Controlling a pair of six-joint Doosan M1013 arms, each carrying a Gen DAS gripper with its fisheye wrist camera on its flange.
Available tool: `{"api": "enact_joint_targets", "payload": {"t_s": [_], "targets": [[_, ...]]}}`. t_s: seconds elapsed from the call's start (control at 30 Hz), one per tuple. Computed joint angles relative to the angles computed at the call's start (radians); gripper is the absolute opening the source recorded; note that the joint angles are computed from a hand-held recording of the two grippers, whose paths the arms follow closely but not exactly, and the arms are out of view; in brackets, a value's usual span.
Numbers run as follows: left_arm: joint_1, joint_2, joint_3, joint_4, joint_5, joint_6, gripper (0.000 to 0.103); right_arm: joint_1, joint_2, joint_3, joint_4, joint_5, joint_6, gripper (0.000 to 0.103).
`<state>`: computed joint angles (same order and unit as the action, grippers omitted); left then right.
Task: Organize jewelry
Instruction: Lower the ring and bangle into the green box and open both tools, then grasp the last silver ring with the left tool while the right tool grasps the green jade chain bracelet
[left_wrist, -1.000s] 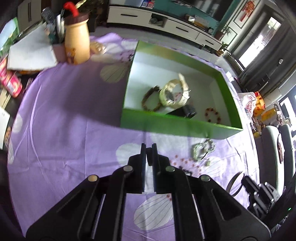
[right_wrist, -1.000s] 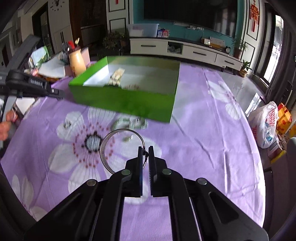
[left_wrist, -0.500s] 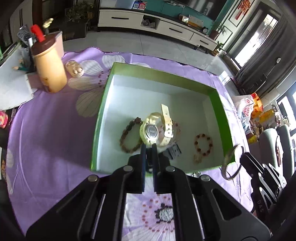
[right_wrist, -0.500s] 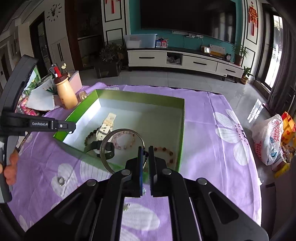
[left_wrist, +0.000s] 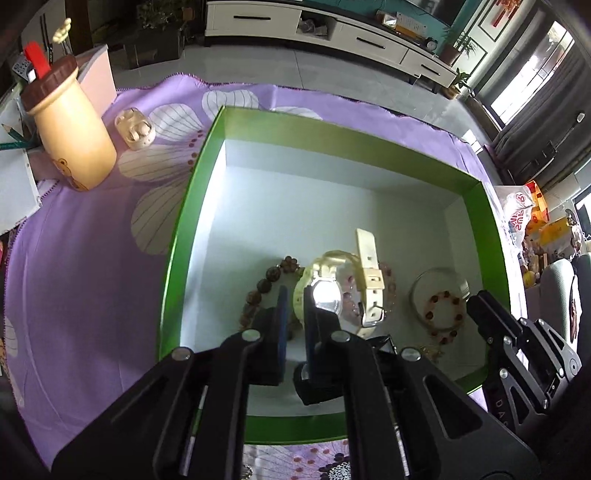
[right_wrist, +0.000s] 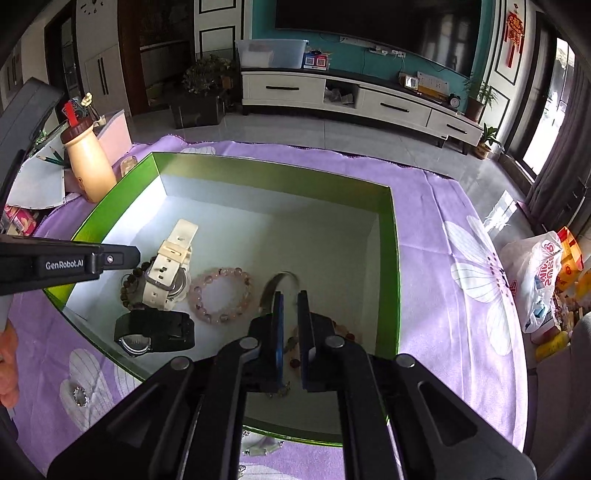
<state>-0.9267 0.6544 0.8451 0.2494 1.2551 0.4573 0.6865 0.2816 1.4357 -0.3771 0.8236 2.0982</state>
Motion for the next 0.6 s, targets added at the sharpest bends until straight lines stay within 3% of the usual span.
{"api": "enact_joint_targets", "payload": {"t_s": [0.07, 0.13, 0.17, 0.23, 0.33, 0.5, 0.6], "targets": [[-0.002, -0.003, 0.007, 0.009, -0.003, -0.008, 0.033, -0.001, -0.002, 0.001, 0.003, -0.001, 0.0, 0.011], [-0.007, -0.015, 0.024, 0.029, -0.015, -0.023, 0.047, -0.001, -0.01, 0.008, 0.006, -0.008, 0.005, 0.014], [-0.011, -0.023, 0.034, 0.037, -0.024, -0.028, 0.05, -0.001, -0.015, 0.013, 0.009, -0.015, 0.006, 0.016], [-0.017, -0.036, 0.048, 0.049, -0.039, -0.035, 0.054, -0.001, -0.03, 0.029, 0.015, -0.034, 0.016, 0.028], [-0.033, -0.077, 0.096, 0.089, -0.078, -0.062, 0.068, -0.006, -0.074, 0.072, 0.054, -0.095, 0.018, 0.037], [-0.075, -0.162, 0.197, 0.161, -0.111, -0.11, 0.07, -0.011, -0.159, 0.153, 0.14, -0.171, -0.019, 0.042], [-0.095, -0.202, 0.251, 0.173, -0.114, -0.129, 0.07, -0.014, -0.194, 0.19, 0.218, -0.173, -0.076, 0.042]]}}
